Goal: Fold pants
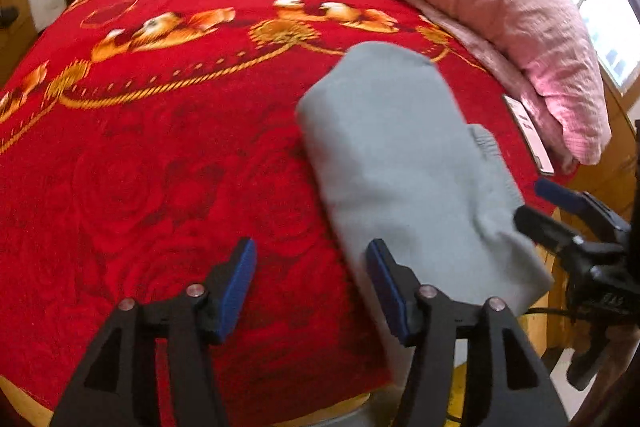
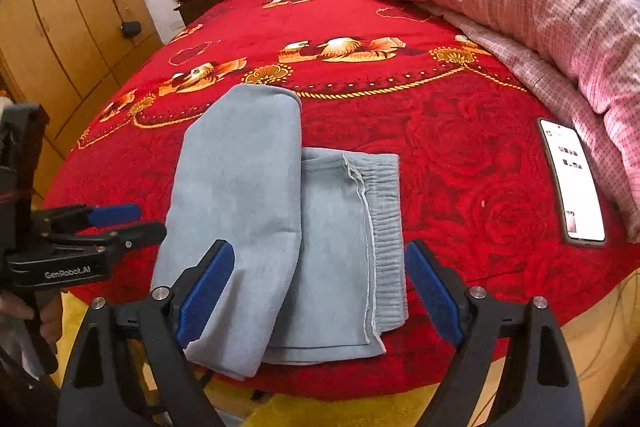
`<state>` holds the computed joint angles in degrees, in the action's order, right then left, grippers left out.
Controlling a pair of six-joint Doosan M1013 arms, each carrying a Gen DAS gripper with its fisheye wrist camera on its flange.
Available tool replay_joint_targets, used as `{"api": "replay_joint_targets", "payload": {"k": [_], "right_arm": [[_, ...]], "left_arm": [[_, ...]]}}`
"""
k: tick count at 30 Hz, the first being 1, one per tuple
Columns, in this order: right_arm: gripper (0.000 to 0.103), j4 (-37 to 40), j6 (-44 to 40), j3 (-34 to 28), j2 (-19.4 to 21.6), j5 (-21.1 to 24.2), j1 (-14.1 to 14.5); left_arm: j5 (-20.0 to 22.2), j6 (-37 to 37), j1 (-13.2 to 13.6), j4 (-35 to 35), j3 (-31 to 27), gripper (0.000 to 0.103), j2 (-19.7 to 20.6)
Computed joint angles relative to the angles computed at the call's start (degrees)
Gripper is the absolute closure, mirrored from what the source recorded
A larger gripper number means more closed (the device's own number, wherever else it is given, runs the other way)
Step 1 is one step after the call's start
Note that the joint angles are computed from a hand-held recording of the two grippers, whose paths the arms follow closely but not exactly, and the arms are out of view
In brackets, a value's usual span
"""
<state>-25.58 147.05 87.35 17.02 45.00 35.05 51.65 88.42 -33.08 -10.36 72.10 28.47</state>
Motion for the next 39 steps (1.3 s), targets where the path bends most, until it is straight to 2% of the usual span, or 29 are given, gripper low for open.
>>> {"api": "replay_joint_targets", "payload": {"k": [3,5,8,13,25,28,30,31,33,35,36,39], "right_arm": [[0.014,4.23,-3.77,-0.47,0.11,-0.09,-0.49],[0.015,8.27,-8.35,-1.37,0.52,1.93,-0.87],[0.018,11.81,-12.11,-1.84,0.25,3.73,-1.15],[0.018,13.09,-13.03,-1.6,-0.47,1.81,-0.95],[0.02,15.46,-13.57,-4.83,4.3,0.02,-1.05],[0.032,13.87,-11.77,-4.59,4.35,-0.61,-0.8],[0.049,12.62,-10.29,-4.21,4.11,-1.06,-0.61],[0.054,12.65,-9.89,-3.94,3.94,-1.52,-0.64],[0.071,11.99,-8.81,-3.48,3.64,-2.1,-0.6],[0.083,11.89,-9.06,-3.0,3.31,-3.23,-0.61],[0.087,12.27,-9.31,-2.73,3.07,-4.03,-0.66],[0.091,11.55,-8.91,-2.27,2.14,-5.82,-0.44]], "left_arm": [[-0.46,-1.78,0.28,1.64,0.66,0.038,0.09],[0.15,-2.62,0.52,2.73,0.92,0.038,0.26],[-0.72,-1.43,1.27,0.1,2.05,0.037,-0.01],[-1.82,-0.72,1.31,-0.85,2.26,0.033,0.08],[-3.11,-0.43,1.63,-3.13,2.88,0.031,-0.09],[-3.6,-0.26,1.78,-3.79,3.26,0.031,-0.28],[-3.82,-0.45,1.89,-4.22,3.4,0.031,-0.33],[-3.89,-0.53,1.92,-4.35,3.43,0.031,-0.34],[-4.14,-0.76,1.85,-4.12,3.53,0.031,-0.39],[-4.42,-1.15,1.69,-3.46,3.65,0.031,-0.44],[-4.51,-1.47,1.59,-3.02,3.67,0.031,-0.47],[-4.27,-2.75,1.35,-2.09,3.45,0.031,-0.6]]}}
